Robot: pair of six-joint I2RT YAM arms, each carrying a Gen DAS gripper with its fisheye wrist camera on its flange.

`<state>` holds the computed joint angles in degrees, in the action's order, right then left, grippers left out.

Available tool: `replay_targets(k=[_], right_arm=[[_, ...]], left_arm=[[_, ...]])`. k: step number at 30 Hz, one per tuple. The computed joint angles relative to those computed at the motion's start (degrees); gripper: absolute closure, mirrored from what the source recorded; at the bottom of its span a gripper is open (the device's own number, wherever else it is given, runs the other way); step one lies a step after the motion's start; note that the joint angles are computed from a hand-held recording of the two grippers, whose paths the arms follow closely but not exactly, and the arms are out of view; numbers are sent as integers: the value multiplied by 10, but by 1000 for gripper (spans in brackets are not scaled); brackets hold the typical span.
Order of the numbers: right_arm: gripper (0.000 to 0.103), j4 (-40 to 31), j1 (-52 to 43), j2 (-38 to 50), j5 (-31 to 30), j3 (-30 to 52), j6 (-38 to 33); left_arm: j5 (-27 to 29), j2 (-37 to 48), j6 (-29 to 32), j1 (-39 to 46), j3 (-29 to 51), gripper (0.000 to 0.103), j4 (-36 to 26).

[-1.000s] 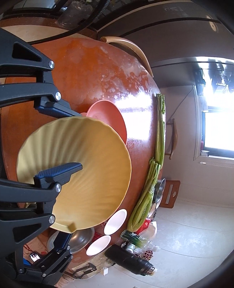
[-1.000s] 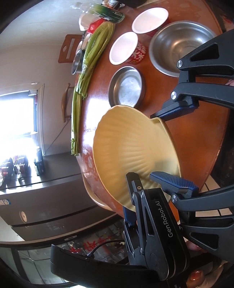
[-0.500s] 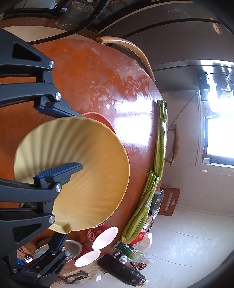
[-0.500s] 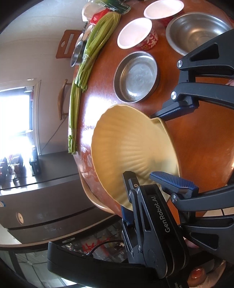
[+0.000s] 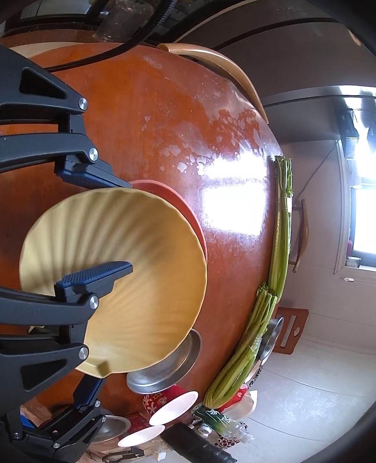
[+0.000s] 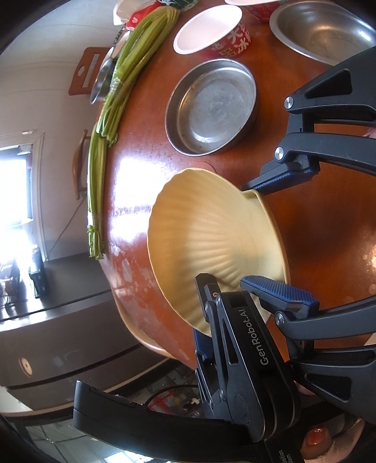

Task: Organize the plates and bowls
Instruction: 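Lift the yellow shell plate and carry it over the pink plate, then lower the shell plate onto the pink plate and open the left gripper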

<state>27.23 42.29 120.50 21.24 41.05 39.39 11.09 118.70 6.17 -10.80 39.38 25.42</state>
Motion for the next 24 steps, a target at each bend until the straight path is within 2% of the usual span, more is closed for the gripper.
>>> replay_targets(k=[6,24], right_arm=[[44,-1,-14,26,-15,20,-5],[44,2,-10,23,-15,21,-4]], left_arm=[[-12,32,0,-6,40,56,-19],[-47,26,5,-11,30,56,3]])
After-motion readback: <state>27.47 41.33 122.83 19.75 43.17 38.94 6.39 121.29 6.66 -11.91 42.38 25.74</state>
